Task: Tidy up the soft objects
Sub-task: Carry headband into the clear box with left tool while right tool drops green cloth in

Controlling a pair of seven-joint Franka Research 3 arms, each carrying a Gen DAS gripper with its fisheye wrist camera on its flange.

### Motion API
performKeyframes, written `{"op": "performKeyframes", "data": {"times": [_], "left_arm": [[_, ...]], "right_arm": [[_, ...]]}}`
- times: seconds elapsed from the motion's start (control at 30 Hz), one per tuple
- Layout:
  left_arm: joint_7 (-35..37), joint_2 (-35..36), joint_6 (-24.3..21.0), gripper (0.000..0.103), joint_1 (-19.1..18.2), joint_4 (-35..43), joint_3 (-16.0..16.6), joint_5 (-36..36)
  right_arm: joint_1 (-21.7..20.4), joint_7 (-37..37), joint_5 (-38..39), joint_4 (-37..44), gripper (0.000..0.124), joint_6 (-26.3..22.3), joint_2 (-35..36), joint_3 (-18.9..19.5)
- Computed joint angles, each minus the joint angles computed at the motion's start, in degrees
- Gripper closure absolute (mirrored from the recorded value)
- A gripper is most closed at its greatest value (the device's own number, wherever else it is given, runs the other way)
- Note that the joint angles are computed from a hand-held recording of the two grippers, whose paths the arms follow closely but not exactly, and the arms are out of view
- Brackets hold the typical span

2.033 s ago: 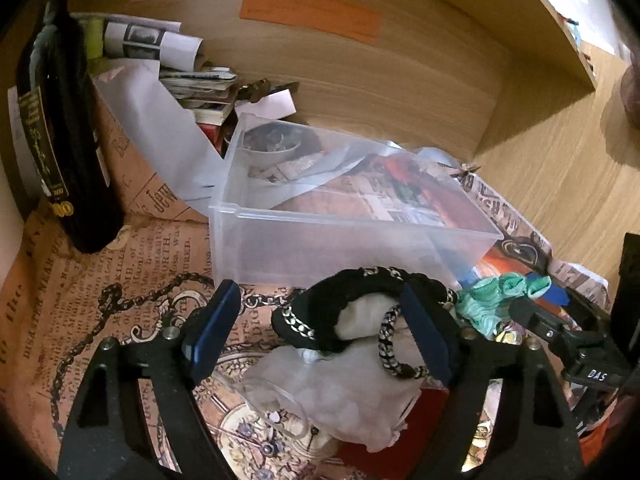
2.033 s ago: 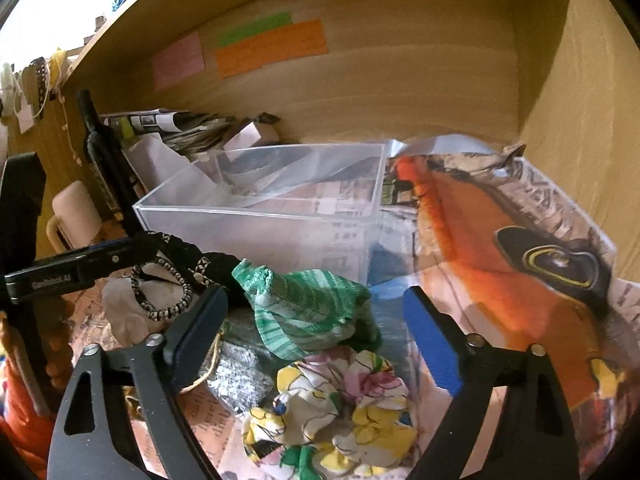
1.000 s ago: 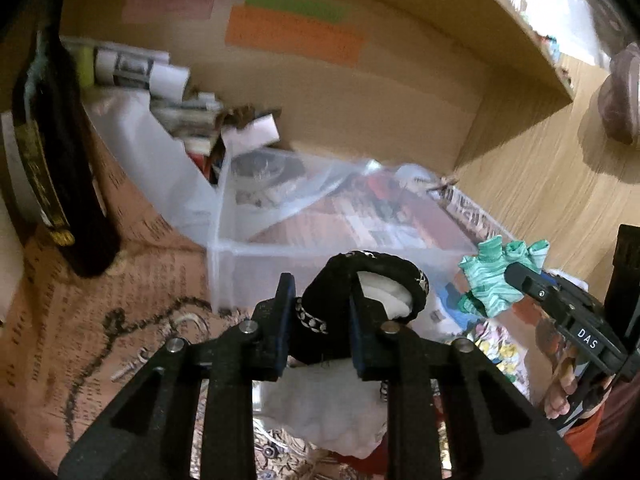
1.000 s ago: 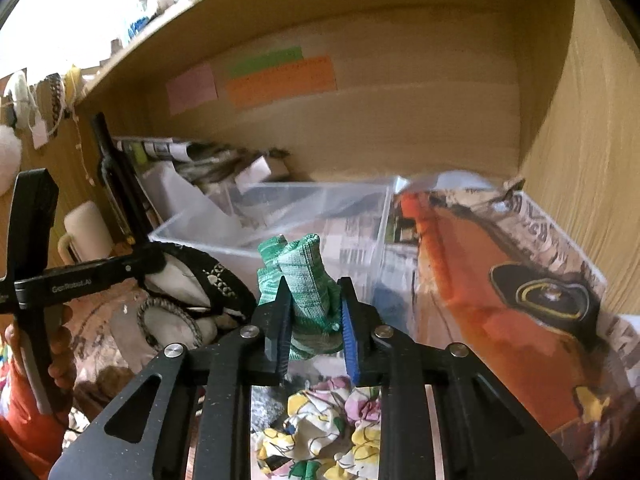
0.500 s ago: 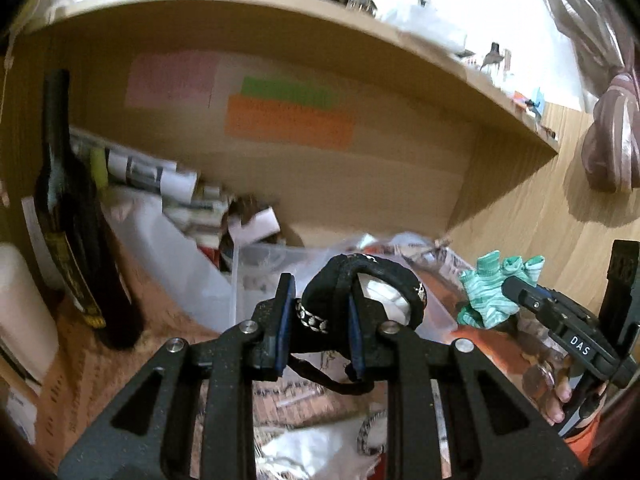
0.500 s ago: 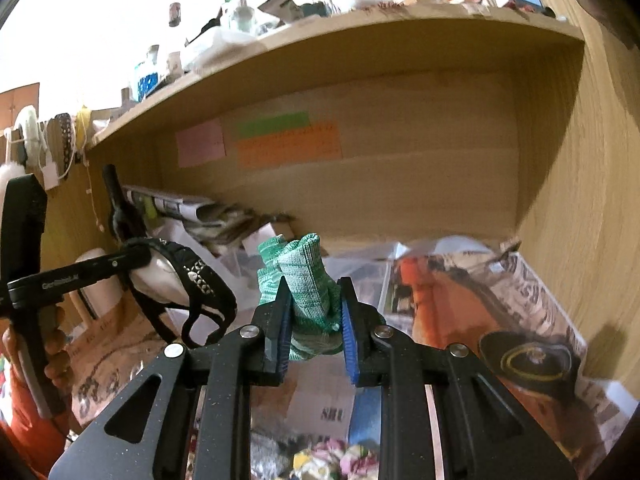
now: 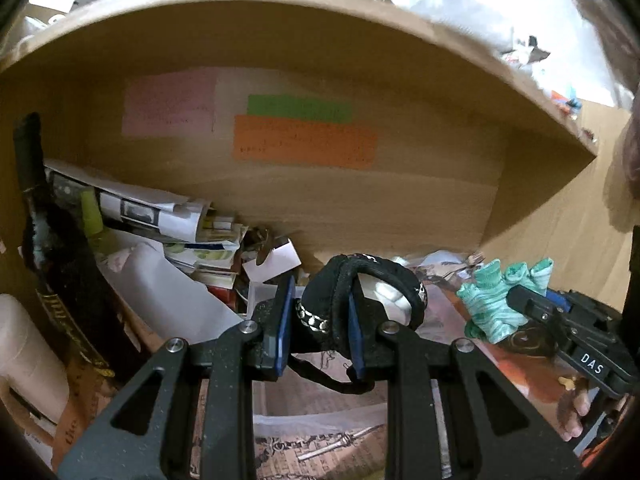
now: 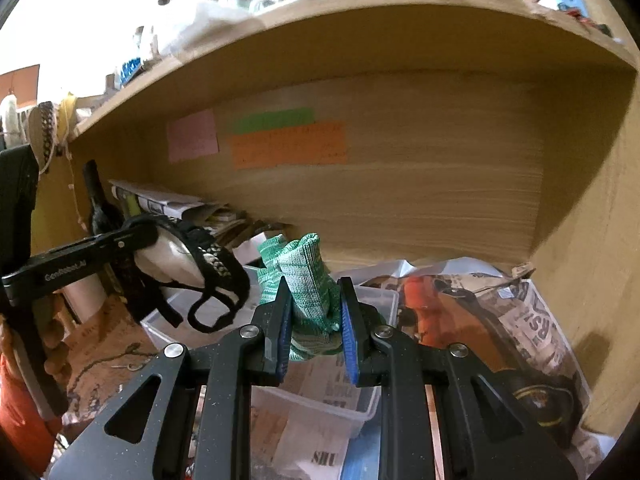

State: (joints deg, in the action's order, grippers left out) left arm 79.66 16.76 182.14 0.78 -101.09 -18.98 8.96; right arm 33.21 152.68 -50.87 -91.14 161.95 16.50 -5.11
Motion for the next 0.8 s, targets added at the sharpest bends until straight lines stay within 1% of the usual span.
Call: {"op": "performKeyframes", "data": {"times": [0.07,0.1,0.13,0.2,0.27,0.4,0.5,0.57,0.67,0.73,0.8], "left_arm": [[-1.91,1.11,-1.3,0.079,-3.62,1.78,4.04,1.83],[-2.67,1.96,-2.28,0.079,-4.91,3.0,5.41,2.62],[-2.68,2.92,-3.37,0.079,-5.05,4.24,5.43,2.83],[-1.07,4.82,-5.93,0.079,-3.55,6.52,3.13,1.64],[0.24,6.68,-9.0,0.079,-3.52,9.03,2.55,0.92],[0.04,9.37,-12.95,0.079,-6.6,12.47,5.42,2.18],[1.32,10.97,-15.69,0.079,-6.85,14.41,5.17,1.62],[2.16,12.11,-17.51,0.079,-7.09,15.94,5.12,1.2],[2.76,13.4,-19.77,0.079,-7.83,17.7,5.76,1.18],[2.85,13.51,-20.34,0.078,-8.11,17.83,6.07,1.09],[3.04,13.54,-20.88,0.072,-8.27,17.91,6.22,1.04]], "right_arm": [[-0.98,-4.17,3.63,1.97,0.104,-1.11,1.69,1.23],[-1.27,-6.07,5.43,2.59,0.104,-1.39,2.28,1.56],[-1.8,-8.91,8.12,3.74,0.104,-2.06,3.32,2.2],[-1.95,-12.69,11.99,5.18,0.104,-3.02,4.66,2.4],[-2.12,-16.68,15.93,7.23,0.104,-4.7,6.41,2.73],[-1.61,-22.75,21.91,11.44,0.104,-8.52,9.7,2.45],[-1.7,-27.29,26.56,14.53,0.104,-11.47,12.1,2.63],[-1.38,-29.58,28.67,16.96,0.104,-14.34,13.76,2.38],[-0.85,-31.54,30.63,19.46,0.104,-17.65,15.44,1.82],[-0.56,-32.39,31.4,20.78,0.103,-19.38,16.29,1.53],[-0.5,-33.08,32.24,21.79,0.103,-20.61,16.93,1.46]]}}
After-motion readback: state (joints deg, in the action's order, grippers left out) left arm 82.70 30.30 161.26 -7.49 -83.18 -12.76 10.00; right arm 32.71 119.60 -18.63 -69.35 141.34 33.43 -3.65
